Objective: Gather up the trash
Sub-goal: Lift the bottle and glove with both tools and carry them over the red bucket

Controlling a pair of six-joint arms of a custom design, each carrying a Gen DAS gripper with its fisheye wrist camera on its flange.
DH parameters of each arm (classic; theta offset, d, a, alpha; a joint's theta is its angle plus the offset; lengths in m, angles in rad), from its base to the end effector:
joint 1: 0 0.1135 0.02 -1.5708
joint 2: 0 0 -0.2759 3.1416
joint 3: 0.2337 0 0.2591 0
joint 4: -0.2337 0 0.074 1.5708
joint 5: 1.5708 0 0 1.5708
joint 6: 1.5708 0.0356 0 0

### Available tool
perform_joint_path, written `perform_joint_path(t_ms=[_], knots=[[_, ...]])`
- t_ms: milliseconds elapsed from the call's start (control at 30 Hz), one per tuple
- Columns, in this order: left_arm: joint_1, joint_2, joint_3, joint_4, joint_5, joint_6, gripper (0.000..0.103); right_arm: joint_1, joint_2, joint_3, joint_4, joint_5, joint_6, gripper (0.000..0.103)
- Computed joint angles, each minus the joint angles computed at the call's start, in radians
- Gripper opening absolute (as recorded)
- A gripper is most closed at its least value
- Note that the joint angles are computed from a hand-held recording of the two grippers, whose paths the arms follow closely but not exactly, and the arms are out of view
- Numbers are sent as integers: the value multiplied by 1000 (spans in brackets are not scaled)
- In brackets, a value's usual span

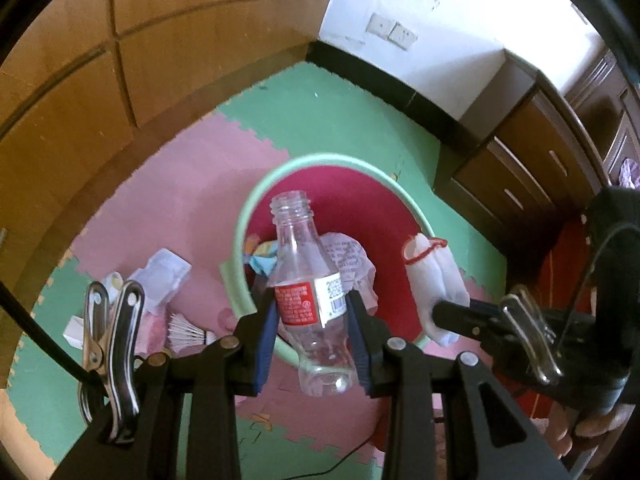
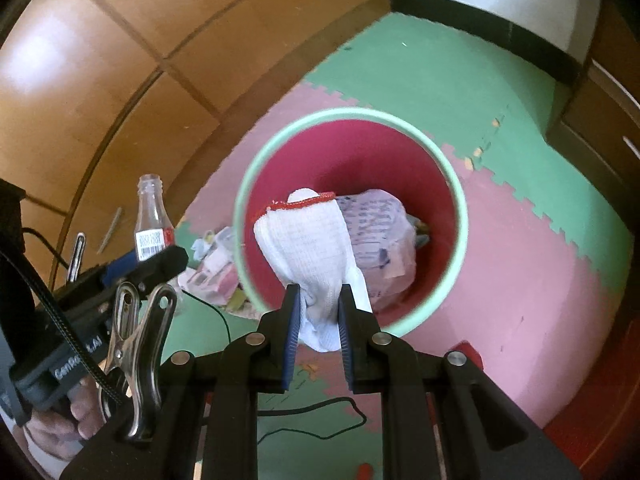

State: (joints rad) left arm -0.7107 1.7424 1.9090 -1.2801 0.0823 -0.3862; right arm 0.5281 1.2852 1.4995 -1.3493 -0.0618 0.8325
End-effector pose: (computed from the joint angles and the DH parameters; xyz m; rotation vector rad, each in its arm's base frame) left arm 0.2664 -0.2332 0.3881 0.4722 2.7209 -0.4321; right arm 0.1907 0.1138 0.3912 0.4064 2.7757 0.4581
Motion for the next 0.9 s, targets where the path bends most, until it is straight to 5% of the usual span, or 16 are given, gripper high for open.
perform_joint_path(t_ms=[900], knots=[[-54,76,-33,70,-96,-22,34,-67,30,-28,13,-17,30,19]])
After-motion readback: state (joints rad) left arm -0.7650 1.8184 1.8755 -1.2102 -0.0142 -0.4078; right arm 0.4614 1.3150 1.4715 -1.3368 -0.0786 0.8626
